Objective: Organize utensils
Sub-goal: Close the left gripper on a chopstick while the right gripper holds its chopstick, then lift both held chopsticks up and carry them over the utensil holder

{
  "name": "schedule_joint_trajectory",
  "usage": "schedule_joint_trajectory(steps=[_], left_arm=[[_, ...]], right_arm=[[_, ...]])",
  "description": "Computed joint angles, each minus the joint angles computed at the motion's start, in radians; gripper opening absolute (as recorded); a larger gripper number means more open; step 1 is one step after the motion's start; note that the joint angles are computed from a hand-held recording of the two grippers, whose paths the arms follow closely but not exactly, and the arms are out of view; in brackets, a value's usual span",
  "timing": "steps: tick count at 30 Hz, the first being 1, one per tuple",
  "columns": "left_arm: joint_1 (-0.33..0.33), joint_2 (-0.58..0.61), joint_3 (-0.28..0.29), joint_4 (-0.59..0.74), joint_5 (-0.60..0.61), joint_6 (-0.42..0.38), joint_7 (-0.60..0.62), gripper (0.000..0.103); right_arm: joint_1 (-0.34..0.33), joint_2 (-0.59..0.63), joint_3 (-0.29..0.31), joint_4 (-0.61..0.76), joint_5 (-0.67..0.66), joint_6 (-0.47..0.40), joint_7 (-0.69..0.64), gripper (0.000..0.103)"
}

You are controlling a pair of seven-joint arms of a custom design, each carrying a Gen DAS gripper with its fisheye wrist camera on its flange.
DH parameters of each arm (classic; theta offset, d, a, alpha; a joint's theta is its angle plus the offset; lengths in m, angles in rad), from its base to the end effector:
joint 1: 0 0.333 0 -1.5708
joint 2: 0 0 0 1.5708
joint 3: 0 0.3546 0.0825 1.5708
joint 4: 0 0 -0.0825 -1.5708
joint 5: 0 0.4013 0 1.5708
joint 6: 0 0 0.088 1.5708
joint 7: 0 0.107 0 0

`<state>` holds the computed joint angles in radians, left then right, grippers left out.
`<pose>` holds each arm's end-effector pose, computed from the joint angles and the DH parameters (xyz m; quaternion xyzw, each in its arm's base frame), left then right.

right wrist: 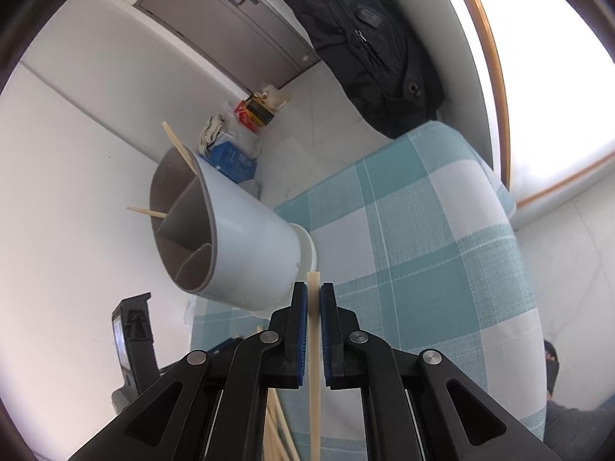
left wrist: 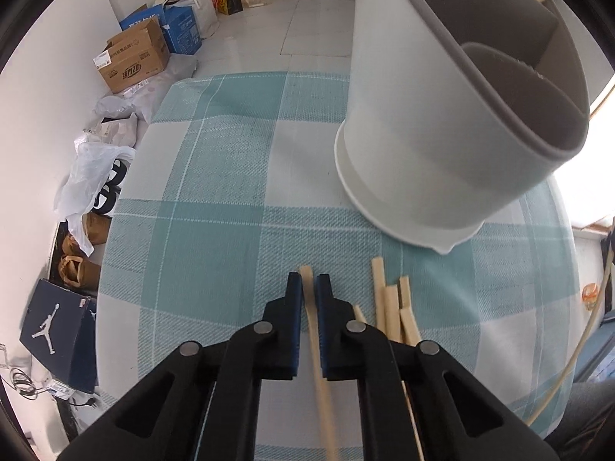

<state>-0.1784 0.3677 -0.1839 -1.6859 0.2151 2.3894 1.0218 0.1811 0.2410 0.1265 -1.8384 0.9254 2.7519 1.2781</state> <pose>0.6758 -0.2365 0.4528 -0.7224 0.6679 -0.1438 0.1067 0.6626 0.1687 0.4914 -0.5841 0.6918 0.0154 0.4244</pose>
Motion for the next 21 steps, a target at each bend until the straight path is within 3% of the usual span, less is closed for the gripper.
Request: schedule_joint_trajectory(steps=[6,13,21], left_arm=[[0.032,-0.034,-0.021,-0.053,-0.094,0.088,0.006,0.002],[0.039,-0.145,-0.017,-0.194,-0.1,0.27,-0.012,0.002],[0.011,-0.262,0.027,-0.308,0.075,0.497,-0.186,0.002]], right_arm=[[-0.006,-0.01,0.017,-0.001,0.07,0.029,-0.084,0.006],[0.003,-0.032,0.031,-0.011,0.168,0.09,-0.219,0.006],[0.023,-0.082,0.043,-0.035,0.402,0.151,-0.493,0.006]])
